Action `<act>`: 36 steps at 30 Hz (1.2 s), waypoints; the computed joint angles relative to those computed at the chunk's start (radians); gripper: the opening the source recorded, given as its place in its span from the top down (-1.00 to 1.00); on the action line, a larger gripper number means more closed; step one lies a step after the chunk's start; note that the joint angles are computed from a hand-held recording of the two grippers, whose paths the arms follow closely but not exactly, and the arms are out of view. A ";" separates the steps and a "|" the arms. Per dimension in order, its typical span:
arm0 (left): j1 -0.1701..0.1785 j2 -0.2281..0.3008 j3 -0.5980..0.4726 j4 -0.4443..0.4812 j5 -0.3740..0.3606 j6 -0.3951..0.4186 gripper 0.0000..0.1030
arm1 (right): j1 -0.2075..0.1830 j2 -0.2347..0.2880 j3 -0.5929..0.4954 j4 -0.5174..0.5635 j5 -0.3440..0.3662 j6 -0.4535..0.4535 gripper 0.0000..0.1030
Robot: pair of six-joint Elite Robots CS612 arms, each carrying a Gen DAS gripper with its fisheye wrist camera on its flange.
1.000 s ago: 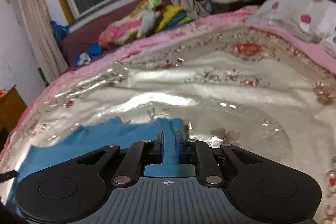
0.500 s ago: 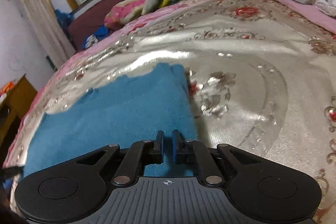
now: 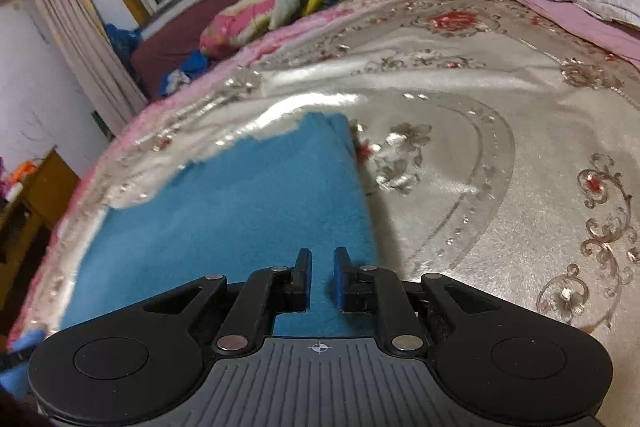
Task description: Fold small clothes
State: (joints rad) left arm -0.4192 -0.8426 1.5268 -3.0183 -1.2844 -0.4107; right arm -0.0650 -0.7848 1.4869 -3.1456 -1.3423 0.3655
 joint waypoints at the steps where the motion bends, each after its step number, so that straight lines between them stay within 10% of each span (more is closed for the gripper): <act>1: -0.003 -0.004 0.004 -0.009 0.002 0.008 0.38 | 0.000 -0.010 0.014 -0.014 0.005 -0.013 0.72; 15: 0.065 0.130 -0.083 -0.148 -0.220 -0.198 0.35 | 0.084 -0.005 -0.076 0.155 0.010 -0.138 0.59; 36: 0.103 0.245 -0.132 -0.414 -0.370 -0.301 0.31 | 0.284 0.478 -1.061 0.841 -0.083 -0.259 -0.09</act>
State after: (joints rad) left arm -0.3165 -0.5973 1.3943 -3.4323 -1.6547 -0.7117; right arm 0.2194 -0.3066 0.4255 -2.3049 -1.4256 0.1063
